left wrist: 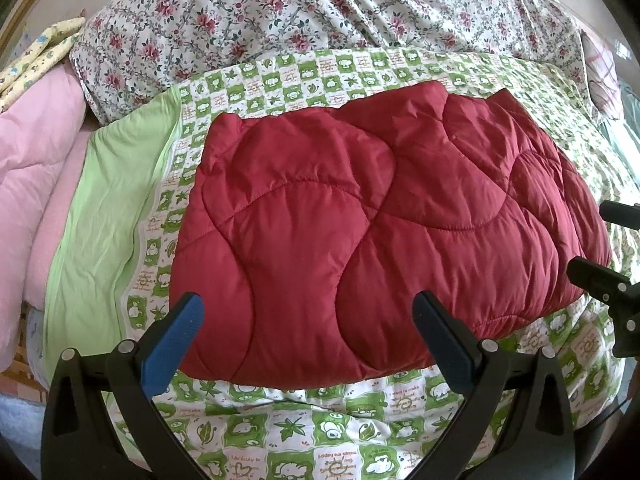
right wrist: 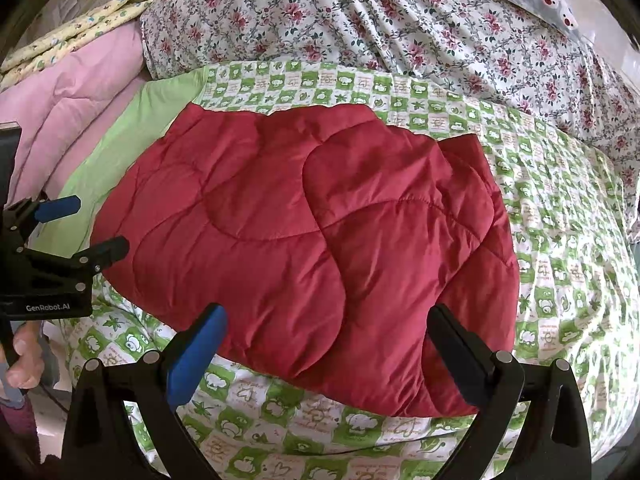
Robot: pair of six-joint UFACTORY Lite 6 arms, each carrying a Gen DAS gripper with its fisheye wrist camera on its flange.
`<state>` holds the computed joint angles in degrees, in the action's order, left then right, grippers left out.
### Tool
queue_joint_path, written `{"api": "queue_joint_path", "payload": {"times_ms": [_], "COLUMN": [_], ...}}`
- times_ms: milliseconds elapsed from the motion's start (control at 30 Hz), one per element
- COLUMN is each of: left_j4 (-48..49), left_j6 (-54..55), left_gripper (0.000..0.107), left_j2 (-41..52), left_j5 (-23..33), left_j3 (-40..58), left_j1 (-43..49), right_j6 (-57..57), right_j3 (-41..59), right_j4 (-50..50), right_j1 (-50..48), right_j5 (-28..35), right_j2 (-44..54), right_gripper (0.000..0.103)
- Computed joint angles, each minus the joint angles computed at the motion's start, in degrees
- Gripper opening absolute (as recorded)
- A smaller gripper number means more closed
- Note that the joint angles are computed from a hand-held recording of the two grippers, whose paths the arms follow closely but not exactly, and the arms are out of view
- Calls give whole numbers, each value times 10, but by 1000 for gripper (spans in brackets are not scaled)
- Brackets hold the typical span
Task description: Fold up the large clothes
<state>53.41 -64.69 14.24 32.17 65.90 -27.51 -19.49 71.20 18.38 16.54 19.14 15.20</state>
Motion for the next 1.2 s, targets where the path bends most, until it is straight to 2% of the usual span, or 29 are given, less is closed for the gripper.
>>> {"api": "queue_joint_path", "payload": {"times_ms": [1200], "left_j4": [8], "left_j6": [-3], "left_gripper": [103], "left_j2": [0], "left_j5": [0], "left_j3": [1], "left_j1": [-1], "right_j6": [-7], "right_j3": [-3], "right_j4": [9], "right_j1": [-8], "right_j5": [2], "right_j2": [-2], "right_gripper": [101]}}
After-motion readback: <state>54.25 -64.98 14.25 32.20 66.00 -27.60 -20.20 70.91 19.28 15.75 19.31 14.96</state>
